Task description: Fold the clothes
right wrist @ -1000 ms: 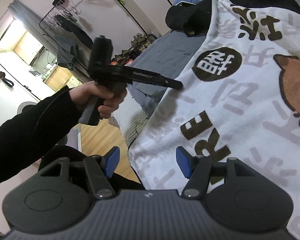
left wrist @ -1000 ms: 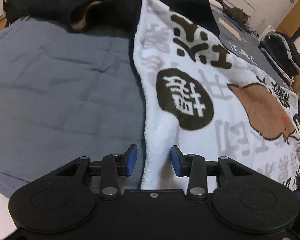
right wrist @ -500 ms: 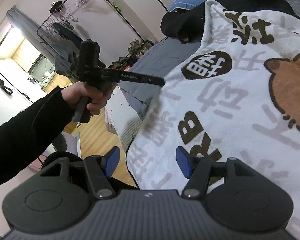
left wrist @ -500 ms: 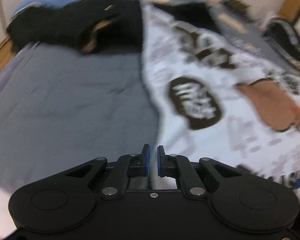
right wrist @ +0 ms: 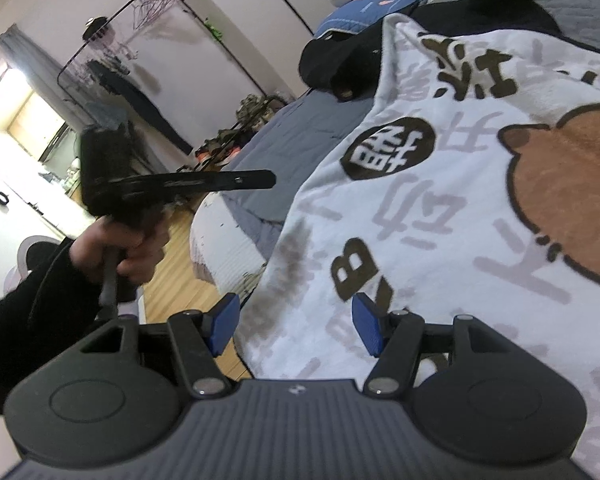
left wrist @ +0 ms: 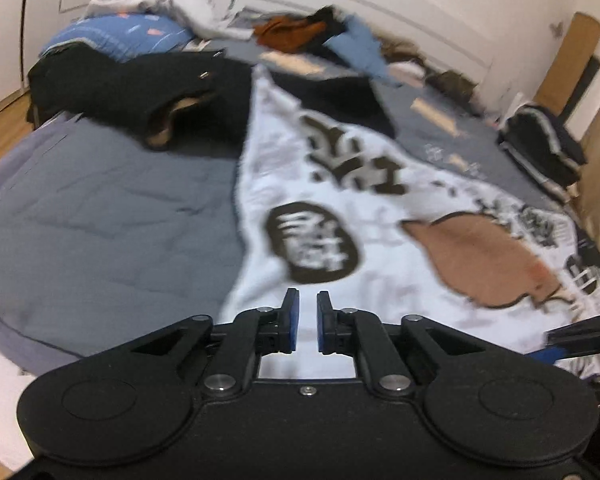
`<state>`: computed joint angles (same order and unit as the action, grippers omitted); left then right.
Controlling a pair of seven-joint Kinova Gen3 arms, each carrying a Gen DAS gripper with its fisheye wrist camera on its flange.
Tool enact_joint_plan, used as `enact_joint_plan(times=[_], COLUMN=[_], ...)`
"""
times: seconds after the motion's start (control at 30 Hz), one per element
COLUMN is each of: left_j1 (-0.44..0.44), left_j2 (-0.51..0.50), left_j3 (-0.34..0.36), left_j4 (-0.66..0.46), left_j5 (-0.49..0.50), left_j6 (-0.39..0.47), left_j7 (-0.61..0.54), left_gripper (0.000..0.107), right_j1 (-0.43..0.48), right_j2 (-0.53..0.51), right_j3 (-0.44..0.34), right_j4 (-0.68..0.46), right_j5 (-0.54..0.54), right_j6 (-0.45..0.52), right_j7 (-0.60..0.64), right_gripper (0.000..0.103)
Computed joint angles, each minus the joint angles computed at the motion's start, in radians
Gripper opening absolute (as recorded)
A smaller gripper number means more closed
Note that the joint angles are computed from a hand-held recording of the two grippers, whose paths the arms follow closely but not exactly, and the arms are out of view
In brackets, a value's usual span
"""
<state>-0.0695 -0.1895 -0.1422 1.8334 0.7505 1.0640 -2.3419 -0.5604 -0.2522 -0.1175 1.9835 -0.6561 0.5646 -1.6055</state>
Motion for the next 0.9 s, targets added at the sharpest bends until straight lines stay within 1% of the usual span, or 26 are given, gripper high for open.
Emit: enact_joint_plan(times=[0.03, 0.07, 0.1, 0.13, 0.3, 0.43, 0.57, 0.63, 0.8, 0.9], left_j1=[0.007, 0.016, 0.027, 0.04, 0.105, 0.136, 0.159, 0.167, 0.191, 0.214], left_j2=[-0.016, -0.027, -0.043, -0.058, -0.12, -0.123, -0.105, -0.093, -0.082, -0.071], left_j3=[0.005, 0.004, 0.007, 0.009, -0.003, -0.021, -0.002, 0.01, 0.071, 0.089], left_j4=[0.015, 0.028, 0.049, 0.069, 0.193, 0.243, 0.249, 0.25, 0.245, 0.236], left_j5=[0.019, 0.042, 0.064, 0.087, 0.228, 0.301, 0.33, 0.35, 0.357, 0.373], left_j6=[-0.011, -0.018, -0.037, -0.057, -0.199, -0.226, -0.221, -0.212, -0.239, -0.239], left_j7=[0.0, -0.006, -0.017, -0.027, -0.076, -0.105, -0.135, -0.146, -0.167, -0.165], left_gripper=[0.027, 0.043, 0.049, 0.051, 0.051, 0.051, 0.051, 0.051, 0.051, 0.051], right_j1=[0.007, 0.014, 0.019, 0.022, 0.035, 0.05, 0.065, 0.079, 0.136, 0.172], right_j2=[-0.004, -0.008, -0.012, -0.016, -0.037, -0.055, -0.096, -0.111, -0.163, -0.205], right_j3=[-0.006, -0.012, -0.017, -0.019, -0.029, -0.038, -0.028, -0.028, -0.028, -0.019], right_j4=[0.001, 0.002, 0.003, 0.005, 0.014, 0.015, 0.042, 0.052, 0.079, 0.096], right_j5=[0.011, 0.023, 0.035, 0.045, 0.097, 0.154, 0.184, 0.203, 0.262, 0.296], right_j6=[-0.001, -0.003, -0.004, -0.005, -0.009, 0.006, -0.001, 0.001, 0.01, 0.016], right_j7=[-0.011, -0.022, -0.034, -0.043, -0.09, -0.127, -0.166, -0.188, -0.263, -0.299], right_gripper=[0.061, 0.061, 0.061, 0.061, 0.061, 0.061, 0.061, 0.061, 0.061, 0.061])
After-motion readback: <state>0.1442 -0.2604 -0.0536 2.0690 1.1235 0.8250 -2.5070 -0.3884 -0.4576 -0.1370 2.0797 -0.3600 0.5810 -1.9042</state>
